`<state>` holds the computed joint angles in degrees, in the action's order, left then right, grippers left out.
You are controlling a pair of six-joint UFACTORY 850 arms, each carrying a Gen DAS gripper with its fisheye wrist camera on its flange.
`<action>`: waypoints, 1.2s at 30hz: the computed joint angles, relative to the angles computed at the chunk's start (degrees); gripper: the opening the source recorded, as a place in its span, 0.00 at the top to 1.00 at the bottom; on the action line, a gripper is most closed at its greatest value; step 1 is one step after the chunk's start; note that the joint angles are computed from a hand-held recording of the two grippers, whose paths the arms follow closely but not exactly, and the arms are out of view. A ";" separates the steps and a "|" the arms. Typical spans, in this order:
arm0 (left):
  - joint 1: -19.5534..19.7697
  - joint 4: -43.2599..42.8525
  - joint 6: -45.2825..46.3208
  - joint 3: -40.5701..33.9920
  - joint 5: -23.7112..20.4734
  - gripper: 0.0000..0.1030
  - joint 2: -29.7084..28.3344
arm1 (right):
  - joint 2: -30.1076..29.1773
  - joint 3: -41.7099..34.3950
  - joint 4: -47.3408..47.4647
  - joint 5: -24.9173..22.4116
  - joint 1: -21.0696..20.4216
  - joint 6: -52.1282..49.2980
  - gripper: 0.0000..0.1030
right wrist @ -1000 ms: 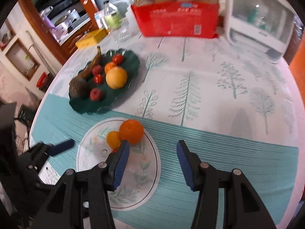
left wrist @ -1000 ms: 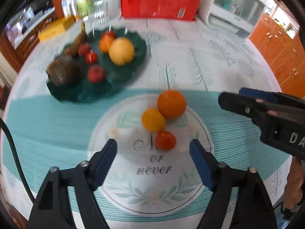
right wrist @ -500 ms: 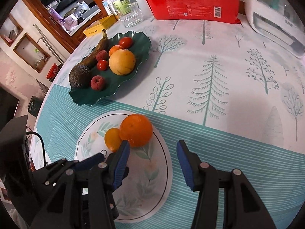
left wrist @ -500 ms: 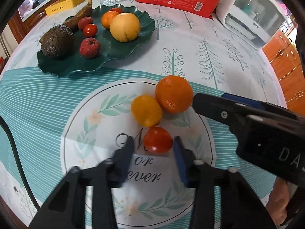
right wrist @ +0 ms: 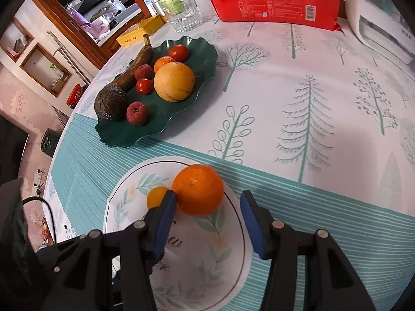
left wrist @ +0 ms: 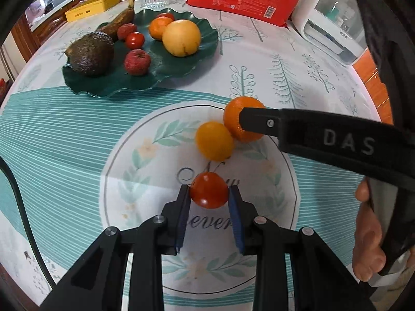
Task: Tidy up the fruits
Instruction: 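Grasp the last red tomato with the left tool while the right tool grasps the large orange, then carry tomato and orange to the green dish and release both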
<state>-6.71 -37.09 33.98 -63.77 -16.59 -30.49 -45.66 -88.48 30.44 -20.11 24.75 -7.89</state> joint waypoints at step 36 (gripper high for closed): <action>6.36 9.69 2.82 -4.49 -3.55 0.73 5.57 | 8.31 4.07 -18.76 4.31 5.46 25.56 0.59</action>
